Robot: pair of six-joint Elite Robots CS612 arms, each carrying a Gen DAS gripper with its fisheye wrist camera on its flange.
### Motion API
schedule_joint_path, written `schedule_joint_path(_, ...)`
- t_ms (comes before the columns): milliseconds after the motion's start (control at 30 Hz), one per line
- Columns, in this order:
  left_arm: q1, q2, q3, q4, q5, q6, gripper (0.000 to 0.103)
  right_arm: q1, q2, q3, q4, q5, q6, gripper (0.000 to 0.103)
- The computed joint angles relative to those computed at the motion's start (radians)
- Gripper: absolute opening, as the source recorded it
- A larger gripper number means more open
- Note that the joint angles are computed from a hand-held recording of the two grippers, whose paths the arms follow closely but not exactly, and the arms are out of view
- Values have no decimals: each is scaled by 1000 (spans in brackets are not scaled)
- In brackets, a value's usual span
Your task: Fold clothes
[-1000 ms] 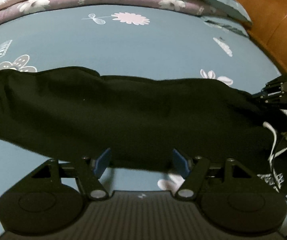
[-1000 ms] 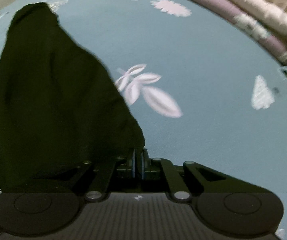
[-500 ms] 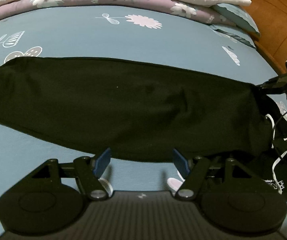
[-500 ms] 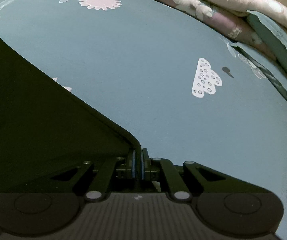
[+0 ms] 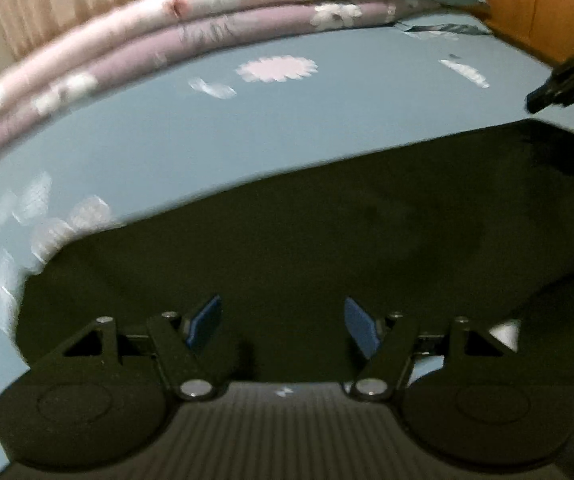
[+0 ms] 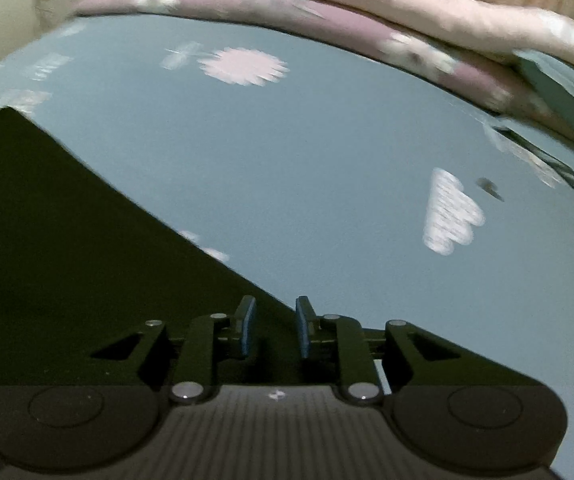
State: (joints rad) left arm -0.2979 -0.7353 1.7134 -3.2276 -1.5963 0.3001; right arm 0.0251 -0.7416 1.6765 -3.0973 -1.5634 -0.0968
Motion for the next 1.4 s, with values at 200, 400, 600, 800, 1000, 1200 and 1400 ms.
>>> schedule_joint_path(200,68,35,-122,60,21,27,53,40,45,-143,107,126,-99,29)
schedule_joint_path(400,156,104,-296,160,-30,108,53,83,152,-384,245,223,-186,32)
schedule_joint_path(600,215,182,-450,373,-127,178,53,133,281,-622,388,283,-186,34)
schedule_joint_path(800,244,253,-525,406,-235,122,56,159,374,-772,482,258,-204,48)
schedule_joint_path(1000,229,242,-472,320,-210,181,40,171,406,-801,488,151,-208,56)
schedule_joint_path(1200,210,221,-420,253,-159,256,21,173,397,-796,517,151,-234,9)
schedule_joint_path(1400,206,219,-421,178,-127,218,19,179,390,-785,476,116,-260,5)
